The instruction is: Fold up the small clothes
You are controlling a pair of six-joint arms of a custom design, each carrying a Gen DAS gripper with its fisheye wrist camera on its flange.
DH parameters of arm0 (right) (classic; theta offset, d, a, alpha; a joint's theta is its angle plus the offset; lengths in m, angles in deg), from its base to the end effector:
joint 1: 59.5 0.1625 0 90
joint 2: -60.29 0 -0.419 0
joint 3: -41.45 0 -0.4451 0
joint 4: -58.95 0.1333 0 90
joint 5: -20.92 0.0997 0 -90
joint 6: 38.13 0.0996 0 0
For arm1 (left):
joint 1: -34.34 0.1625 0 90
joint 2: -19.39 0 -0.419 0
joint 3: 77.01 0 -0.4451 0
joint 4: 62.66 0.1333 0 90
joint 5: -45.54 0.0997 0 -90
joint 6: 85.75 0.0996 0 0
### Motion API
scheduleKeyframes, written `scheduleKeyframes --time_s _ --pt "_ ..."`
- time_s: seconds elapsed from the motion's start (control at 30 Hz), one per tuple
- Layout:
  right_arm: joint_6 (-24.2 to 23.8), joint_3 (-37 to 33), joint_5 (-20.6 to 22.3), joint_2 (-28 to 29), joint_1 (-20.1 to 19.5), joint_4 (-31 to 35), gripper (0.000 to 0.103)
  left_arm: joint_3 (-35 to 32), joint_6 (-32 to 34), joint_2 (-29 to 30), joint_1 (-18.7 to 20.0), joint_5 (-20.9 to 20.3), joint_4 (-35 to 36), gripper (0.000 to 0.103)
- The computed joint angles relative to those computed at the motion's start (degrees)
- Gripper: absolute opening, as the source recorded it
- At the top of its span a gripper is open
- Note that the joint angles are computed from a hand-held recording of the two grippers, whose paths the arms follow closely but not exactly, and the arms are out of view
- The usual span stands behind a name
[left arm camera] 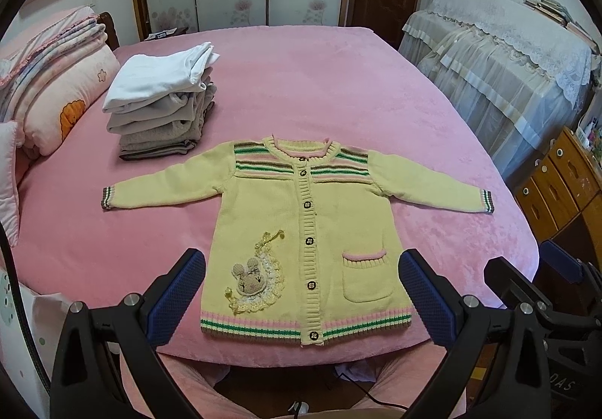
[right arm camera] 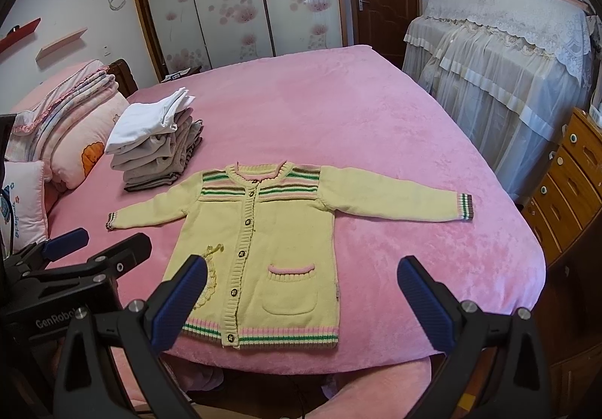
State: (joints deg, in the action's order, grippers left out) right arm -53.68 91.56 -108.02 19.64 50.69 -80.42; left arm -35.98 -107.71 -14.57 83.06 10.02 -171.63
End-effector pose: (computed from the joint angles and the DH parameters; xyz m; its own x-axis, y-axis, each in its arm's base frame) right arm 0.3712 -0.8045 0.3668 -0.7664 -0.0870 0.6364 -0.4881 0.7231 -0.4889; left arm -0.4318 -0.8168 0.3057 -0.7490 -0.0365 -0.6615 0.3940 0.7782 -0.4891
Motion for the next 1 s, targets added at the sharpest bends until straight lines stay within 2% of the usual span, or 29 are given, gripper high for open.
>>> scheduleKeyframes --time_s 0.3,0.57,1.0 --pt "-0.3 1.2 -1.6 -0.1 -0.3 -1.5 0.102 0.2 2.3 0.2 -0.1 0.0 -2.6 0.102" --pt "-0.3 0.6 -2.3 0.3 -0.4 -1.4 0.102 -2.5 1.6 1.7 -0.1 0.7 0.7 0.102" --pt "-0.5 0.4 -2.4 0.3 -0.4 -1.4 0.102 -3.6 1.4 2.3 -0.1 1.0 1.6 0.102"
